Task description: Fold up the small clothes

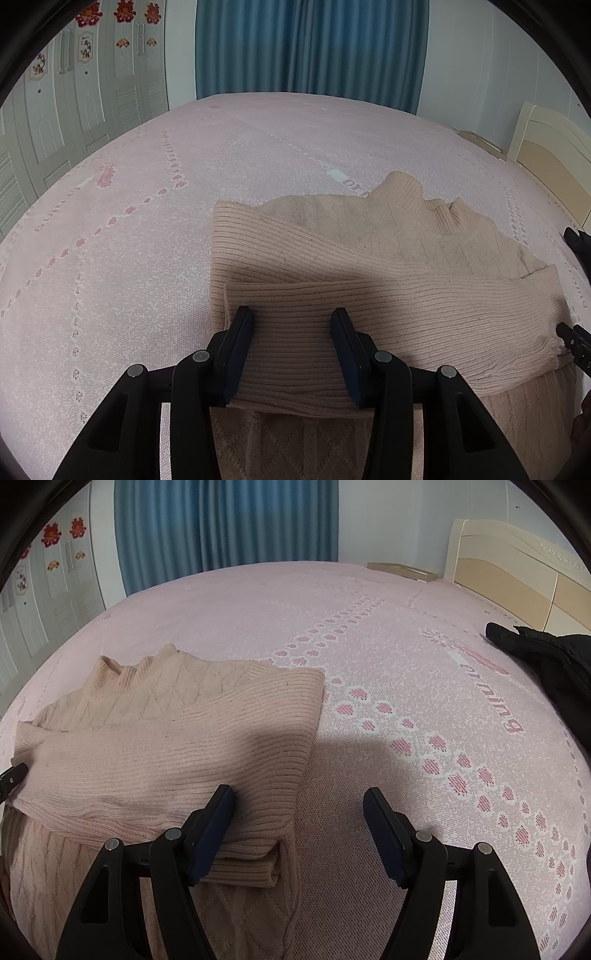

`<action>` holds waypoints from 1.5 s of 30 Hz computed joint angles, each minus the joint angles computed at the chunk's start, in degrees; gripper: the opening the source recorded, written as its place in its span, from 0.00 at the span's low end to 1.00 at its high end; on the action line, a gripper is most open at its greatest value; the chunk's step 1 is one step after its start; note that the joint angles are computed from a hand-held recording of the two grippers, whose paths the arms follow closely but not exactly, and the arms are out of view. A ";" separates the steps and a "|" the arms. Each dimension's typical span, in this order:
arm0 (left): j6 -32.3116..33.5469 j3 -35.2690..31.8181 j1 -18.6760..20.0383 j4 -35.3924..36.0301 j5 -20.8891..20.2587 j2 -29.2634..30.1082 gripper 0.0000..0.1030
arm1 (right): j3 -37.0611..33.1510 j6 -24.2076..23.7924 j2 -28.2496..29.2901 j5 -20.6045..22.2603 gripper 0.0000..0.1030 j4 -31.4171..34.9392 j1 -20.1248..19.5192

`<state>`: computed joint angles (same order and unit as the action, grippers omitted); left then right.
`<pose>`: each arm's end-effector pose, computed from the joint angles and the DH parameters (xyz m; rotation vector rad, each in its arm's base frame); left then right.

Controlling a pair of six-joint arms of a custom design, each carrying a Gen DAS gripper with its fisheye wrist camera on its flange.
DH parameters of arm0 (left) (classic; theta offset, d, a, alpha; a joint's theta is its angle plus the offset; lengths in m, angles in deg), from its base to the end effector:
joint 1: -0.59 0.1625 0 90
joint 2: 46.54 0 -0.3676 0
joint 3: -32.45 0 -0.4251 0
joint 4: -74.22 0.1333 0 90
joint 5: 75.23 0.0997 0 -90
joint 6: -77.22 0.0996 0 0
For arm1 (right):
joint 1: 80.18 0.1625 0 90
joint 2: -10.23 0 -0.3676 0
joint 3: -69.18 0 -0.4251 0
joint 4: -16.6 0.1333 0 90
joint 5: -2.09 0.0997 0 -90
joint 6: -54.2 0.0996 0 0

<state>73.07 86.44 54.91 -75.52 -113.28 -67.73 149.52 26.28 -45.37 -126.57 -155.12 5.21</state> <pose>-0.3044 -0.7869 0.0555 0.3646 2.2741 -0.8948 0.0135 -0.7167 0.3291 0.0326 -2.1302 0.8848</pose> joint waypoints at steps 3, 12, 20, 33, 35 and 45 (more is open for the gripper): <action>0.09 -0.08 -0.04 -0.08 0.21 0.11 0.41 | 0.00 -0.04 0.02 -0.01 0.68 -0.06 0.02; 0.09 -0.14 -0.04 -0.11 0.44 0.14 0.41 | -0.07 0.15 0.02 0.12 0.68 0.02 0.01; 0.03 -0.19 -0.04 -0.09 0.42 0.18 0.41 | 0.01 0.45 -0.07 0.39 0.68 0.07 -0.03; 0.47 -0.33 -0.34 -0.21 1.95 0.47 0.43 | 0.81 0.71 -0.57 1.08 0.68 -1.24 -0.13; 0.56 -0.47 -0.42 -0.10 2.36 0.60 0.43 | 0.81 0.83 -0.64 1.10 0.68 -1.06 -0.17; 0.80 -0.55 -0.77 0.88 4.24 0.79 0.47 | 0.71 1.55 -0.93 1.35 0.68 0.67 -0.30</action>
